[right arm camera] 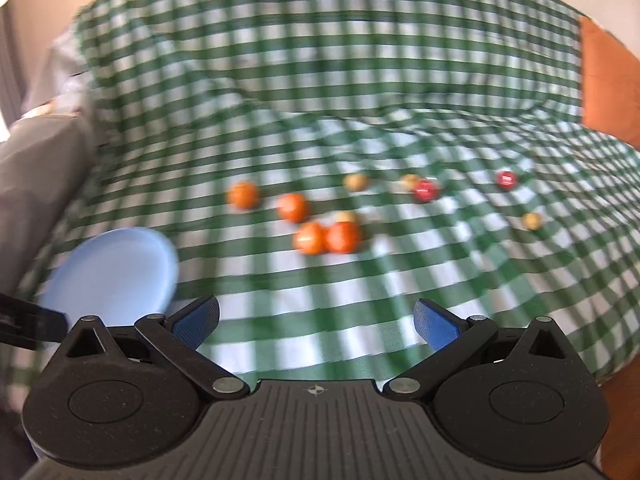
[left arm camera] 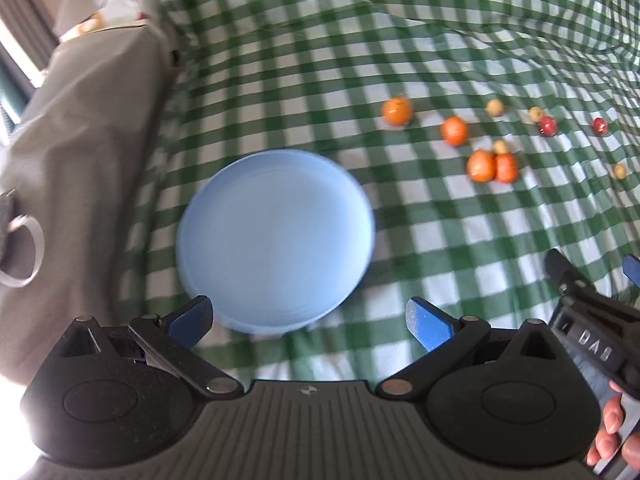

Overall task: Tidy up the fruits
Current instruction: 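Grasp an orange with the left tool while the right tool grasps a yellow plum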

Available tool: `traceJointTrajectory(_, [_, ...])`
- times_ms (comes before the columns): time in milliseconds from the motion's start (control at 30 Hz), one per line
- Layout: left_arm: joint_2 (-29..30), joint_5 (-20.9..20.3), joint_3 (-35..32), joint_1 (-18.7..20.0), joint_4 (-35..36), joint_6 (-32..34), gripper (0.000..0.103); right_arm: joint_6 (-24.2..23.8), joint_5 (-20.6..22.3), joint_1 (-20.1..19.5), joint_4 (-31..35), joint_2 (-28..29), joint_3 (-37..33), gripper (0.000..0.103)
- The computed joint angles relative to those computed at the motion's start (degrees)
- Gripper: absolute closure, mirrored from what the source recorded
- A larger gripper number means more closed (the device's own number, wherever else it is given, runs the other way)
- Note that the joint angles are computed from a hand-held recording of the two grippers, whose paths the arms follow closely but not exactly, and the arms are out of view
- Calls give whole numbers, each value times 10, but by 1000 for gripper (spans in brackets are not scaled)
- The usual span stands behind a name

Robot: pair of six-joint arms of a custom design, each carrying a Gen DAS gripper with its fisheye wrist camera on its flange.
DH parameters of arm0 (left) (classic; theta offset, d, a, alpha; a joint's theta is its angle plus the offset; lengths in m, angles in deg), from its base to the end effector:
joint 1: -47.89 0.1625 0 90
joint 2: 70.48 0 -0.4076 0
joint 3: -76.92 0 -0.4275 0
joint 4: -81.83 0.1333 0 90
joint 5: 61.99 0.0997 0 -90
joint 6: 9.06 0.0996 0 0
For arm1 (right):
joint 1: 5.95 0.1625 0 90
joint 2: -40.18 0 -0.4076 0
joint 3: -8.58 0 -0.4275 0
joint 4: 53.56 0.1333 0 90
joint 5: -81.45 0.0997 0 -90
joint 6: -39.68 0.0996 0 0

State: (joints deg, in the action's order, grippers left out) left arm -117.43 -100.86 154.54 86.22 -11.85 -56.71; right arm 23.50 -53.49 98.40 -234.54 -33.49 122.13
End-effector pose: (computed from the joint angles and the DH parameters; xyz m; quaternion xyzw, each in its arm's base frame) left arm -0.4234 -0.6035 0.1413 0.1314 0.8731 -0.1836 0.4321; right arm 0.1998 -0.5271 0.3129 0.0605 -0.8477 0.3930 0.3511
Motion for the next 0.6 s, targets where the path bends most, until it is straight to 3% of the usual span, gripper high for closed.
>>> traceJointTrajectory(167, [83, 9, -81, 16, -34, 76, 0, -14, -22, -53, -53, 17, -33, 1])
traceJointTrajectory(300, [144, -19, -128, 39, -133, 201, 0, -39, -32, -102, -90, 37, -82, 1])
traceJointTrajectory(400, [198, -38, -183, 58, -159, 255, 0, -28, -22, -142, -74, 46, -130, 1])
traceJointTrajectory(600, [281, -39, -270, 81, -199, 337, 1, 7, 11, -218, -23, 78, -224, 1])
